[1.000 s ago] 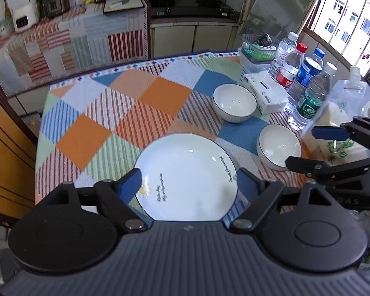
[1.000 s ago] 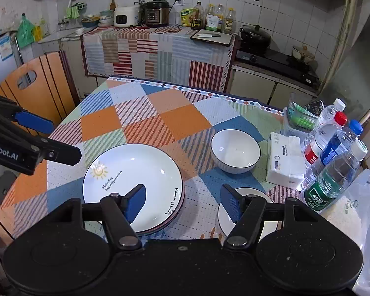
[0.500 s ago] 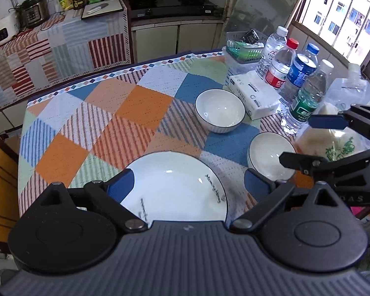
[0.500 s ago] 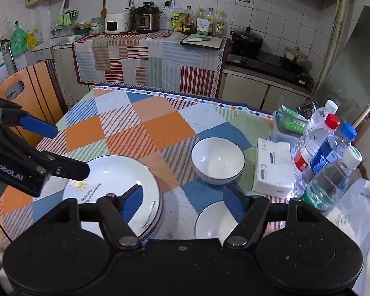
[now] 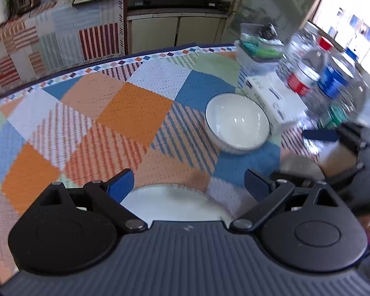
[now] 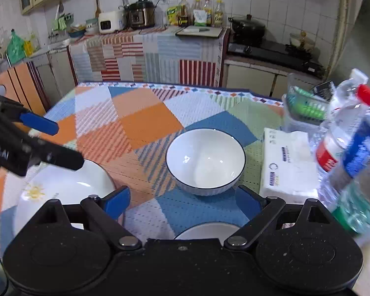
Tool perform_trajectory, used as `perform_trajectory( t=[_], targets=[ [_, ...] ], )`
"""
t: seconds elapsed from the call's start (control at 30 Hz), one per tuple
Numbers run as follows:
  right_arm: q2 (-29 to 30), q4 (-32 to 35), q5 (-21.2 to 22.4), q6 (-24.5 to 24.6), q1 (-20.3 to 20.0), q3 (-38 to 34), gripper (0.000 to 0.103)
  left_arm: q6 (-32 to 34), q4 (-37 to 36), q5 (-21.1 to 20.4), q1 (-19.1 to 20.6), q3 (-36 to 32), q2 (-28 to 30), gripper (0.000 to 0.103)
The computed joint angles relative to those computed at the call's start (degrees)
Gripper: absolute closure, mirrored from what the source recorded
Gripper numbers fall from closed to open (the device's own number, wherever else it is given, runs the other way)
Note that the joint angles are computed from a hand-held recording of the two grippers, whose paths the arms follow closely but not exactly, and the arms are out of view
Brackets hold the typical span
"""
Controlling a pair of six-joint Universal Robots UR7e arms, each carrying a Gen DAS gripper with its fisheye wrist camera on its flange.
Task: Organize plates and bowls
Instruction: 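Move the left tool to a small white bowl rim and close on it, then lift the small white bowl with the left tool and set it on the tablecloth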
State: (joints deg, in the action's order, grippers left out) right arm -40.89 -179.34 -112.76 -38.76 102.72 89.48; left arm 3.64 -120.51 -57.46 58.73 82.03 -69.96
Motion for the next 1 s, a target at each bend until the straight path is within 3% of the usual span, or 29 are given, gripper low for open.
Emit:
perform_trajectory(
  t=[0.2,0.4,0.5,0.57,0.6,1.0],
  targets=[
    [4.8,8.4,-2.7,1.4,-1.3,-8.3,0.009,-0.1,-8.5,-4.1,2.8,-2.0,6.8,0.006],
    [9.1,13.0,-6.5,-0.4,-1.8,-15.0,0.009,-4.9,-8.3,-5.9,4.6,-5.8,13.2,0.015],
    [10.0,14.3,-6.3,-0.7,-2.1,-16.9,0.009,-7.0,-7.3,-7.5,5.6,-7.5,14.6,0.049],
    [10.4,15.3,-6.6,-1.1,-2.1,-17.9,0.009,-7.0,-6.5,-12.4,6.9,-8.9,15.1,0.080],
    [10.6,15.7,-6.8,-1.3,-2.2,-18.5,0.009,-7.7,-5.7,-13.4,7.2,-9.4,15.3,0.085],
    [10.2,13.6,-5.0,-3.9,-1.9,-17.1,0.008,-7.4,-1.1,-11.5,6.4,-10.2,13.8,0.087]
  ],
)
